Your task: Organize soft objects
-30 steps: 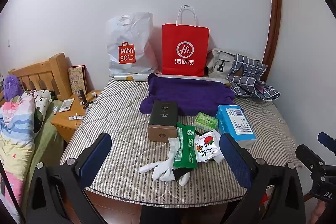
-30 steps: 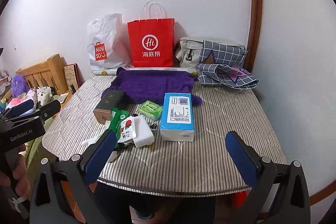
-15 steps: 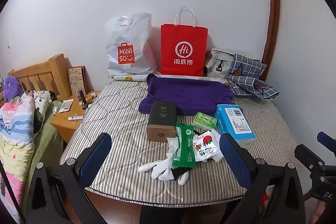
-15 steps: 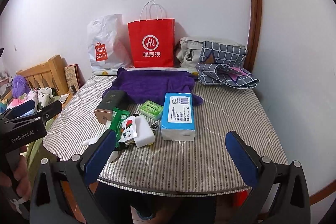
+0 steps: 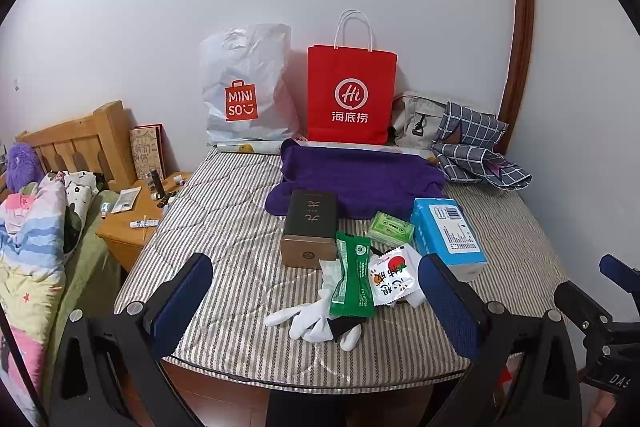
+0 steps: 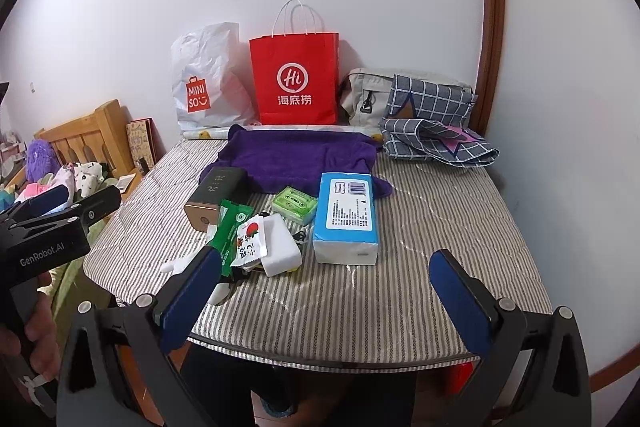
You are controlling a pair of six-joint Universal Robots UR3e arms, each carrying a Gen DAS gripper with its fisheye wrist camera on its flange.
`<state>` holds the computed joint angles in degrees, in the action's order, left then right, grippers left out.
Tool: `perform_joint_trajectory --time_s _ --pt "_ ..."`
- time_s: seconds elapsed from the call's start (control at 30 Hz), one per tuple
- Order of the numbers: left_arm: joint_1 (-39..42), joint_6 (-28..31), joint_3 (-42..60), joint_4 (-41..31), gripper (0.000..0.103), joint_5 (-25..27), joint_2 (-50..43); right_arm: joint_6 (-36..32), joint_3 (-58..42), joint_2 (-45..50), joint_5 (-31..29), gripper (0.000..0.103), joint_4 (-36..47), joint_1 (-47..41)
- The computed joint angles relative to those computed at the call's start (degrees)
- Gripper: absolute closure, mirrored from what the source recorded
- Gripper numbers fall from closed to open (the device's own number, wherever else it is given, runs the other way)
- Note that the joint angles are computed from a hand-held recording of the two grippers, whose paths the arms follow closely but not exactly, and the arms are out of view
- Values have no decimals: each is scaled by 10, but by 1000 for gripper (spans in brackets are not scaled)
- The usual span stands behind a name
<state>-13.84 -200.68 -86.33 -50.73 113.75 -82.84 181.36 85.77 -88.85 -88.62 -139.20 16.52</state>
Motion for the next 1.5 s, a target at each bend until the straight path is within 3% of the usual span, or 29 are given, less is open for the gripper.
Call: perform_joint_trajectory --time_s 0.33,0.6,0.87,1.07,1.23,1.5 --pt "1 9 -1 0 0 2 -1 0 12 1 7 1 -16 -2" --pt "42 22 -36 16 0 -28 -5 -1 7 37 24 2 -27 -7" --pt "91 30 -104 60 0 -64 -15 -12 -20 116 31 6 -32 -1" --pt "120 39 -134 88 0 -91 -34 -17 -56 192 48 17 -39 -2" --pt "140 52 -153 113 0 -107 -54 -24 -65 242 80 20 -79 -8" --pt "177 75 -175 141 0 -173 -61 -44 -128 319 126 20 -59 -14"
